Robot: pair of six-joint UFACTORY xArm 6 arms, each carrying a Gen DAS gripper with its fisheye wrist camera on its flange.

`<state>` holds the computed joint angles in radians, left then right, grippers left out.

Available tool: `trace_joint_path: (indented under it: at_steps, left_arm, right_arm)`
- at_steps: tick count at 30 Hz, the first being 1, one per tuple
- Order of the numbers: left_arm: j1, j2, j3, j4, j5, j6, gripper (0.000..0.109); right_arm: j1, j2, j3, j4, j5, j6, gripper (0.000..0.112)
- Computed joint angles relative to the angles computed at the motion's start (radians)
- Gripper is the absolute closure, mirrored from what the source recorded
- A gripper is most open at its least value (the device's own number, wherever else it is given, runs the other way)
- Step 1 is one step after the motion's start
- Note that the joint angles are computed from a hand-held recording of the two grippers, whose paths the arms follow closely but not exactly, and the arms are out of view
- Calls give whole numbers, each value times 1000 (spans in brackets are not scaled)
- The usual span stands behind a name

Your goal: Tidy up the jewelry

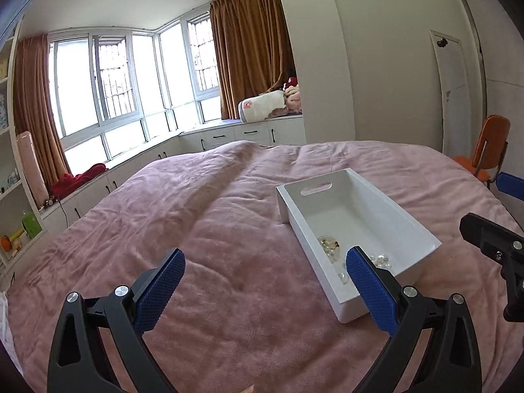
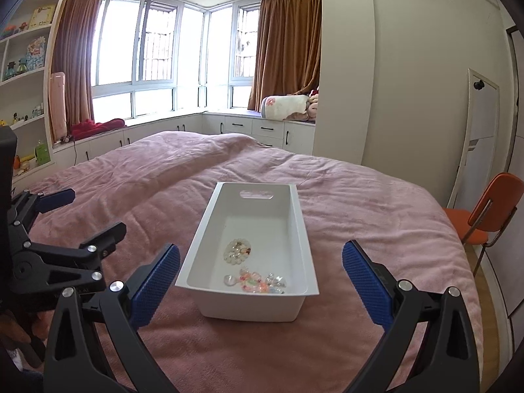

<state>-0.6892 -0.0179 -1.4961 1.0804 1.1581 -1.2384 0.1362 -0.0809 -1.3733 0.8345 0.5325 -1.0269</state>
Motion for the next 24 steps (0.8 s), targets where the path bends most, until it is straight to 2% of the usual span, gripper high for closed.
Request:
trace_joint_path:
  at_steps: [4, 10, 16, 24]
  left_arm:
    - [-7, 2, 27, 8, 15, -55, 9]
    - [2, -14, 50, 1, -1, -64, 9]
    - [5, -14, 50, -9, -26, -51, 9]
    - [-5, -3, 45, 18, -5, -53, 9]
  right_arm:
    - [15, -18, 44, 10, -46, -22, 14]
    - [15, -12, 50, 5, -16, -1, 14]
    - [24, -17, 55, 19, -30, -15, 14]
    - [9, -7, 43, 35, 2, 7, 14]
